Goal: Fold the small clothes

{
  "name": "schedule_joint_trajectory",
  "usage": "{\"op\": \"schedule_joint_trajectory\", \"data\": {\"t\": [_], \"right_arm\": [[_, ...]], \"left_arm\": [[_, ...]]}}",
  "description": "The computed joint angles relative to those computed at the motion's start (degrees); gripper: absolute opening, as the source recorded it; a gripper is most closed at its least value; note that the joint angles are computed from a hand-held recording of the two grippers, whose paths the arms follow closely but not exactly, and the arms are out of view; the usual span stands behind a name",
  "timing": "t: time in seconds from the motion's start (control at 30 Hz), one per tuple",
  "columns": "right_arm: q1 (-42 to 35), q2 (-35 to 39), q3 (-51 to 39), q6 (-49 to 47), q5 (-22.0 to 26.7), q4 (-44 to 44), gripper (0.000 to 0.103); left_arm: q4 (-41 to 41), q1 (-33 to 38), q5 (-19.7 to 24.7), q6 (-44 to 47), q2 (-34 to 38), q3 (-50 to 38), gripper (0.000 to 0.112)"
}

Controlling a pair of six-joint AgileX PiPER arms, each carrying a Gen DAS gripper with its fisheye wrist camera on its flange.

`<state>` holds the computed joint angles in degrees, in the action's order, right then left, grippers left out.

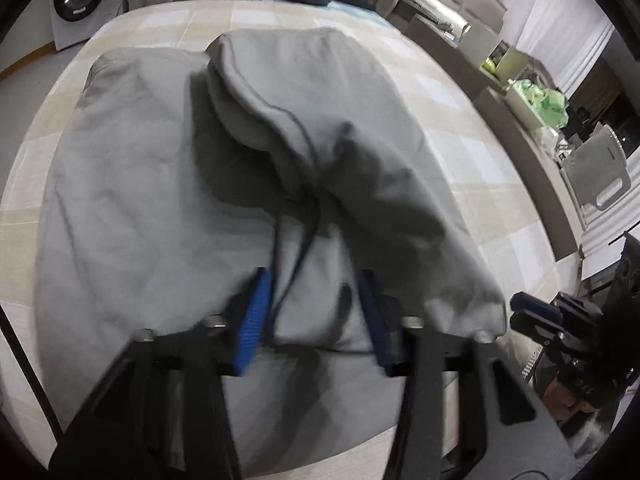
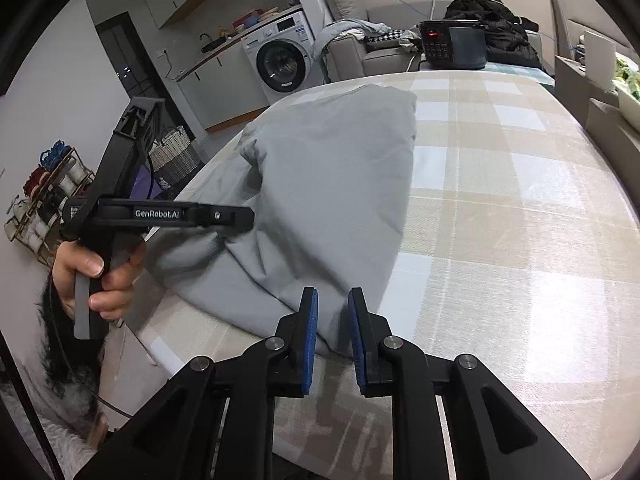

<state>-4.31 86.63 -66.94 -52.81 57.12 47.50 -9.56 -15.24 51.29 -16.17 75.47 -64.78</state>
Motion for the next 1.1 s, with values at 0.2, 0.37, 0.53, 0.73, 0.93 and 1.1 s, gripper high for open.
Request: {"op": "schedule_joint_trajectory", "data": {"t": [0.2, 0.37, 0.53, 0.73, 0.93, 1.1], "right_arm": [[0.0, 0.5, -0.1, 1.0, -0.4, -0.6, 0.018], [0.4, 0.6, 0.3, 1.2, -0.5, -1.1, 0.018], [0.9, 1.5, -0.1, 1.8, -1.2, -1.6, 0.018], [2.8, 1.8, 0.3, 3.3, -2.7, -3.1, 0.018], [2.8, 2.0, 0.0, 3.6, -2.8, -3.1, 0.019], [2.7, 2.0, -0.1, 3.7, -3.0, -3.7, 0.02]], "left_arm": [[10.6, -6.8, -2.1, -7.8, -1.8, 0.3, 0.005], [13.6, -7.8, 0.6, -11.9, -8.5, 3.1, 0.005], [10.0, -3.2, 6.8, -9.5, -20.9, 9.5, 0.005], [8.6, -3.9, 15.4, -9.7, -25.6, 12.1, 0.006], [-3.5, 14.3, 7.0, 1.7, -22.9, 9.8, 0.045], [-13.2, 22.2, 2.4, 10.6, -5.6, -0.2, 0.055]]}}
